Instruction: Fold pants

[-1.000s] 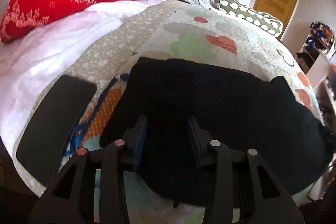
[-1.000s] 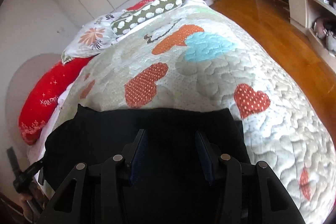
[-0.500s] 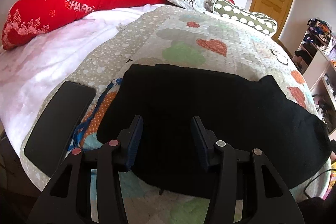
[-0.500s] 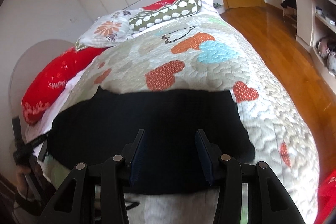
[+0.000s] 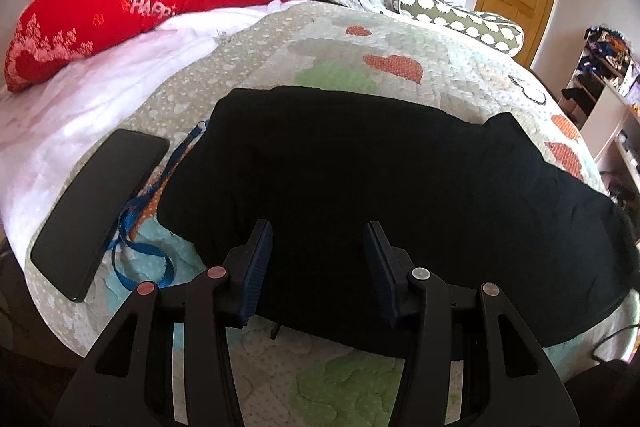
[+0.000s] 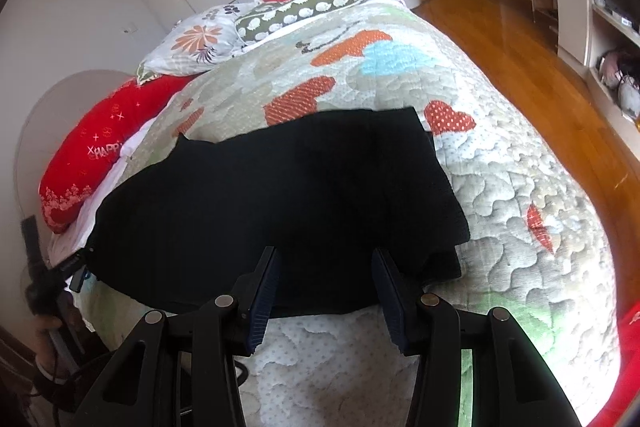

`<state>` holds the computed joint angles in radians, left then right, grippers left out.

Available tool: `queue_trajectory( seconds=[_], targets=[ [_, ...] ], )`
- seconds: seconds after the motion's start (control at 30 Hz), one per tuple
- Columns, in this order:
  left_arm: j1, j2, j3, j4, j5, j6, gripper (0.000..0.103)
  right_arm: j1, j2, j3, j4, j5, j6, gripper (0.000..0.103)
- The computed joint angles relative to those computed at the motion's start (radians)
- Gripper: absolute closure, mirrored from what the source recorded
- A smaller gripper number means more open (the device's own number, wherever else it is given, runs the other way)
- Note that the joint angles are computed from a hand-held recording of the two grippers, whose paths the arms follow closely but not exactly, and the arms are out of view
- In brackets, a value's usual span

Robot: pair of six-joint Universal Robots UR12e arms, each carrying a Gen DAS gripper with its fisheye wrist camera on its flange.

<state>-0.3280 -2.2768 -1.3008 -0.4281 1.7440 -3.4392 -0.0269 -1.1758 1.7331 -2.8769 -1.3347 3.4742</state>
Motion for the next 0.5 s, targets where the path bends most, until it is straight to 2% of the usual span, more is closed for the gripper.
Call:
queue_trajectory(
  seconds=[0.33,0.5],
  targets=[
    [-0.004,0.009,-0.008,0.007,-0.012,-0.007,0.056,0.0,-0.016,0.022,-0.053,0.01,0.026,0.057],
    [-0.007,0.015,-0.014,0.02,-0.025,-0.003,0.056,0.006,-0.01,0.011,-0.037,-0.012,0.035,0.057]
  ],
)
